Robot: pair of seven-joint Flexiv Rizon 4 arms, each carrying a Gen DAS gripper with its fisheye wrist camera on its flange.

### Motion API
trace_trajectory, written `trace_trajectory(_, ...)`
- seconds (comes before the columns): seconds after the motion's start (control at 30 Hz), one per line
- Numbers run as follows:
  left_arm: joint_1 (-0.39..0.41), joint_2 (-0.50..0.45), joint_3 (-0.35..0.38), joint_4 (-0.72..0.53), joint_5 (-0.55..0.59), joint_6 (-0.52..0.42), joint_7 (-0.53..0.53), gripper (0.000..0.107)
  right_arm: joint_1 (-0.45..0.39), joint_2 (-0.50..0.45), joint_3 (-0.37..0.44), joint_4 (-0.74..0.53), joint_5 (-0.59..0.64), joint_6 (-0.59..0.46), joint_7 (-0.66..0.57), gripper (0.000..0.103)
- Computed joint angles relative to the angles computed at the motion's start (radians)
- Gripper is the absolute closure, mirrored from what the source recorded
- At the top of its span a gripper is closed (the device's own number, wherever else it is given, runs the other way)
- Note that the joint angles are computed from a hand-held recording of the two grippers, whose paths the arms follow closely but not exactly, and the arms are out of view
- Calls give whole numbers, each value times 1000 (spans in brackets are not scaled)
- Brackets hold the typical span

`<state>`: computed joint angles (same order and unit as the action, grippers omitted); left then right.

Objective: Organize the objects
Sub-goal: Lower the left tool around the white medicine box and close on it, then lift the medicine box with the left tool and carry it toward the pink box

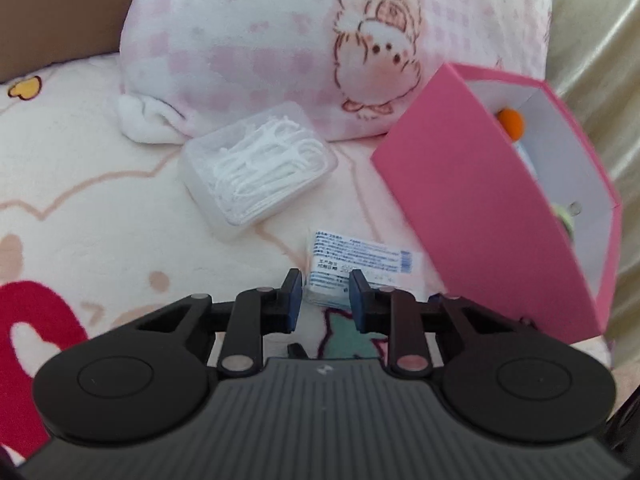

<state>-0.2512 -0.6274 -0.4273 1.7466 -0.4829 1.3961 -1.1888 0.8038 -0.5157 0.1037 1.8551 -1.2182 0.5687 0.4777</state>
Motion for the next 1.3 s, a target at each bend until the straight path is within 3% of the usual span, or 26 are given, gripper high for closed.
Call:
trace_trajectory(0.2, 7, 11, -12, 15, -23, -4, -23, 83, -43, 28, -1, 51, -73, 115, 25, 5)
trace_trajectory(0.4, -32, 58, 52, 50, -13, -52, -104, 83, -76, 53, 13, 84, -105, 204, -17, 5)
trace_trajectory(0.57, 18, 120, -21, 167, -108, -6, -110, 81, -114, 93, 33, 141, -137, 338, -62, 5)
trace_trajectory(0.7, -54, 179, 93, 179, -81, -141, -252, 79, -121, 102, 45, 156, -123, 398, -194, 5)
trace_trajectory(0.77, -42, 200, 79, 206, -146, -175, -274, 76, -125, 111, 45, 164, -124, 428, -209, 5)
trace_trajectory(0.87, -57, 224, 98, 229, -171, -184, -284, 76, -150, 118, 38, 179, -131, 519, -193, 4)
trace_trajectory(1.0, -63, 234, 121, 242, -183, -159, -268, 73, -194, 113, 4, 188, -240, 656, -104, 4)
trace_trajectory(1.07, -105, 219, 199, 204, -61, -175, -357, 73, -223, 120, -8, 197, -340, 708, 8, 6)
trace_trajectory(1.23, -65, 208, 137, 231, -95, -74, -328, 73, -242, 114, 13, 197, -386, 672, 24, 6)
trace_trajectory(1.3, -72, 200, 147, 224, -83, -73, -358, 73, -201, 86, 43, 175, -346, 591, -11, 5)
